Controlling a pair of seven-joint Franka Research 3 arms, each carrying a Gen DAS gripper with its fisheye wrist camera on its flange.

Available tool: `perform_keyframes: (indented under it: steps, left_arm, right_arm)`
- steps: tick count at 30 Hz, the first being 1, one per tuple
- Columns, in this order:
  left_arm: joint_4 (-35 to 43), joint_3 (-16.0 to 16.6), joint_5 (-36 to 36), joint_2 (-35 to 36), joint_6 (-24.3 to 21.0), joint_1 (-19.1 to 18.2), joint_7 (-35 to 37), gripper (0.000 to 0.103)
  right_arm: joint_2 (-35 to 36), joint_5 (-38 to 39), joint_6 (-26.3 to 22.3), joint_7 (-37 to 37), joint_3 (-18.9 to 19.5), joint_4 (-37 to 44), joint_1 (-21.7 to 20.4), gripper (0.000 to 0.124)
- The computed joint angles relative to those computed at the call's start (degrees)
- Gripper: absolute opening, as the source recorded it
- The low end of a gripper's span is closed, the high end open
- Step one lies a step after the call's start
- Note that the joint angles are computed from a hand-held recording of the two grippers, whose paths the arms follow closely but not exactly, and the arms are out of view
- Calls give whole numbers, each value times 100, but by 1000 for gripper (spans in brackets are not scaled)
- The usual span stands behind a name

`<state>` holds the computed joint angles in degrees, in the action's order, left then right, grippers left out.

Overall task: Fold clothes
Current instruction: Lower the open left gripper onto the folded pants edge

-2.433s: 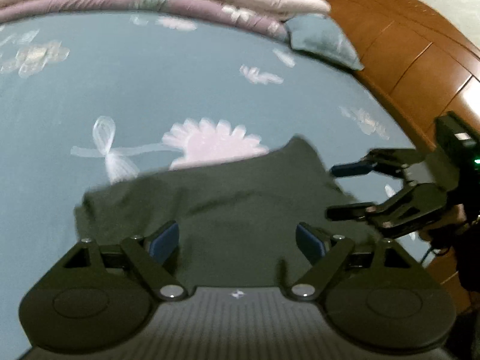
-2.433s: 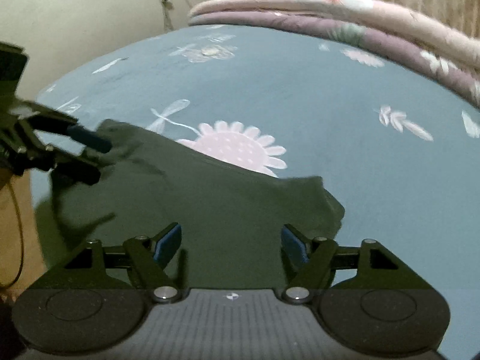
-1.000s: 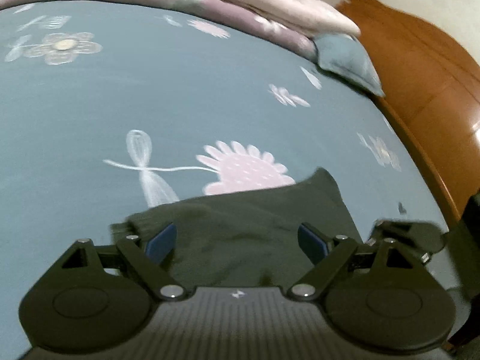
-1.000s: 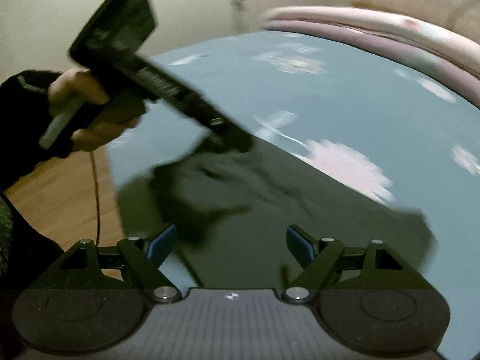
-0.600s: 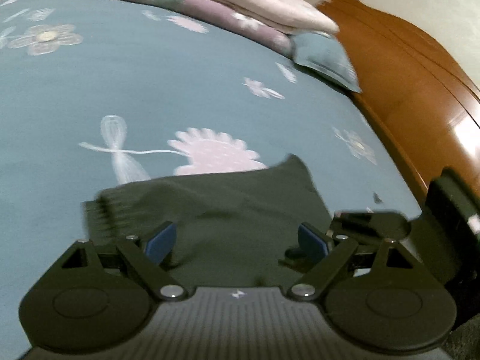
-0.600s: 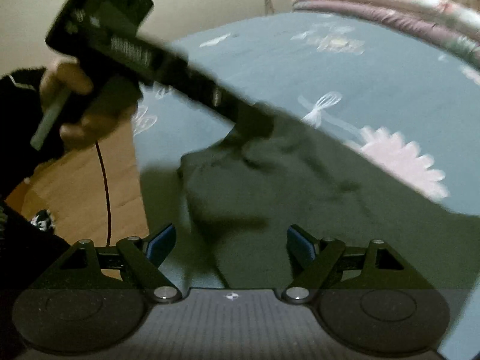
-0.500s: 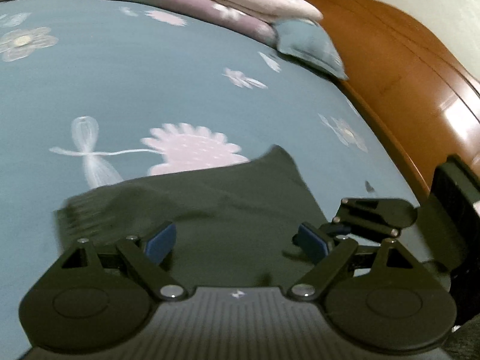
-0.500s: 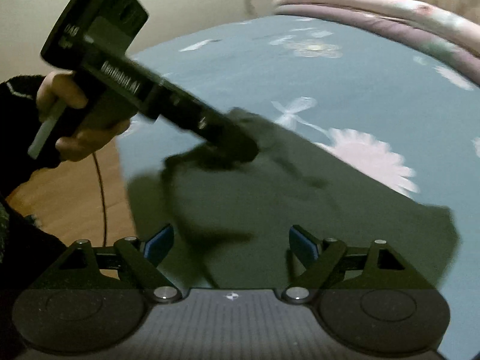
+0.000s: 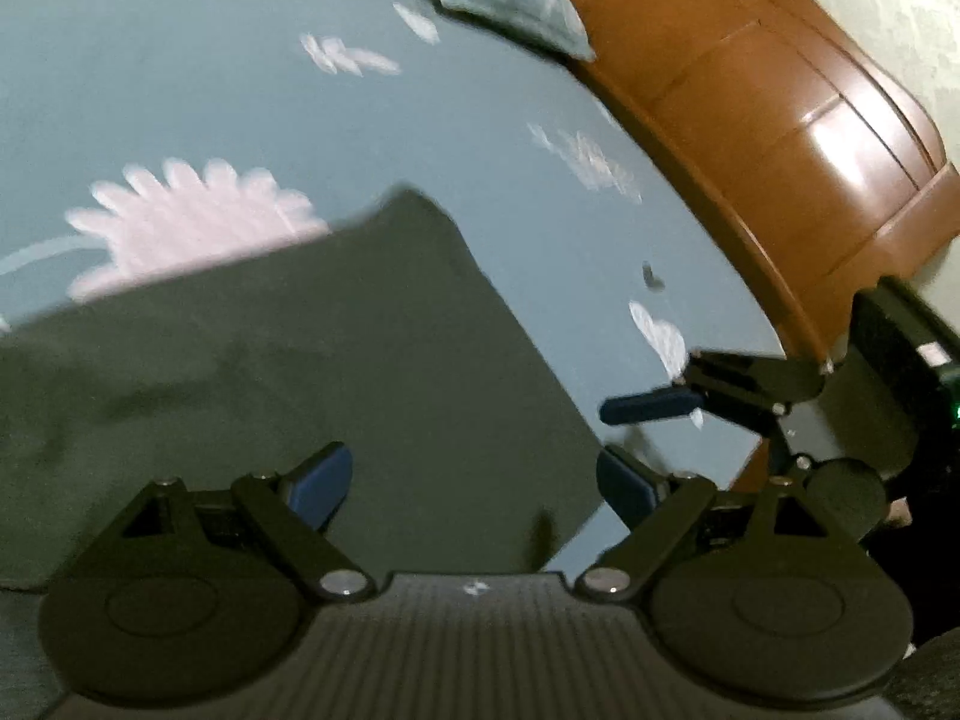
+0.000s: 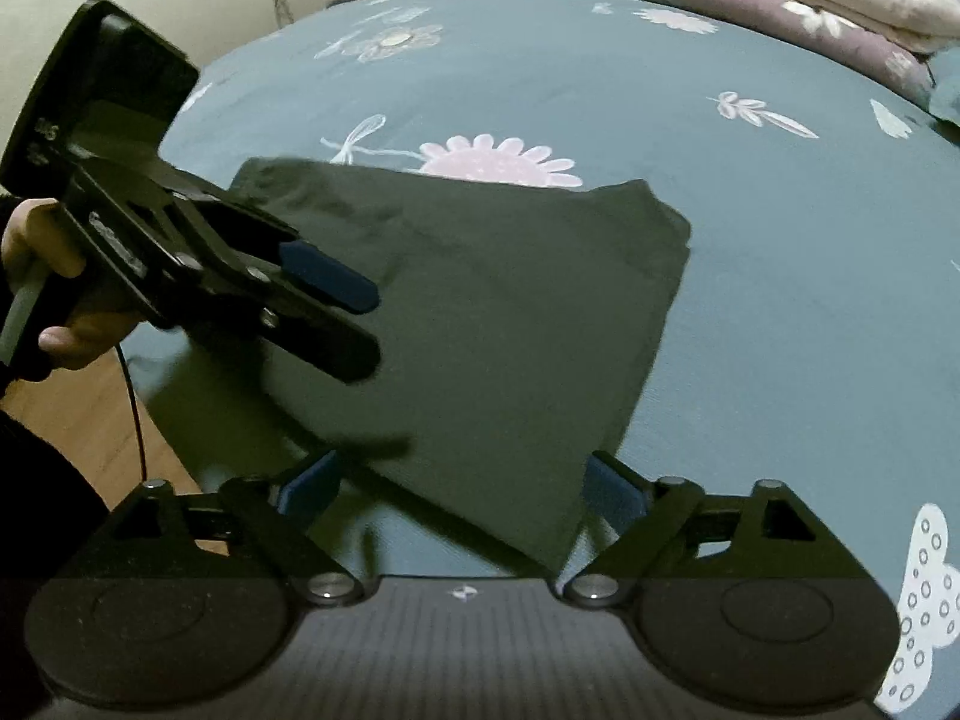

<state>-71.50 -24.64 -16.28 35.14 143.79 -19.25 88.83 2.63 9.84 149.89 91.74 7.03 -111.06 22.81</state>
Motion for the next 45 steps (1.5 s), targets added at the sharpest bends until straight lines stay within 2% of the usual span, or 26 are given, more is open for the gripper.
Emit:
perform_keyframes:
  steps: [3,8,11,14,19,22,28,33,37,40,45]
  left_arm:
    - [-691,221,110,-570,474,52,-392,89]
    - [-2282,760,620,-1781,1275,67,-1870,89]
    - [-3044,1026,1089,-2357,1404,91,-2945,89]
    - [-3547,1034,1110,-2682,1330,279,-3503,89]
    - [-3701,685,-200,-2578,1315,690,-2651,89]
    - [-3658,572,-655,-2479,1367,800,-2102,91]
    - [-3093,234,-1747,-1971,1367,1066,-873,93]
    - [-2842,-5,-2471,-1709,1408,1302,-458,94]
    - [-3180,-269,-3849,-1962,1180,1619,347,94]
    - [-3348,-244,-4656,-2086,937,1661,764,94]
    - [-2728,116,-4574,-1611,891,1315,852,94]
  right_arm:
    - [-17,357,223,-94,-7,-38,-42,102]
    - [64,1171,480,-203,-16,-7,-131,103]
    - [162,1630,571,-263,-18,58,-190,103]
    - [274,1928,558,-286,-16,153,-242,103]
    - [367,2165,444,-335,-3,243,-286,103]
    - [346,2128,434,-242,-10,216,-276,103]
    - [241,1997,547,52,-30,42,-244,103]
    - [300,1995,627,104,-15,100,-238,103]
    - [311,2079,635,-7,18,158,-238,103]
    - [273,2186,616,-63,22,129,-244,103]
    - [297,2300,662,-71,17,145,-251,103]
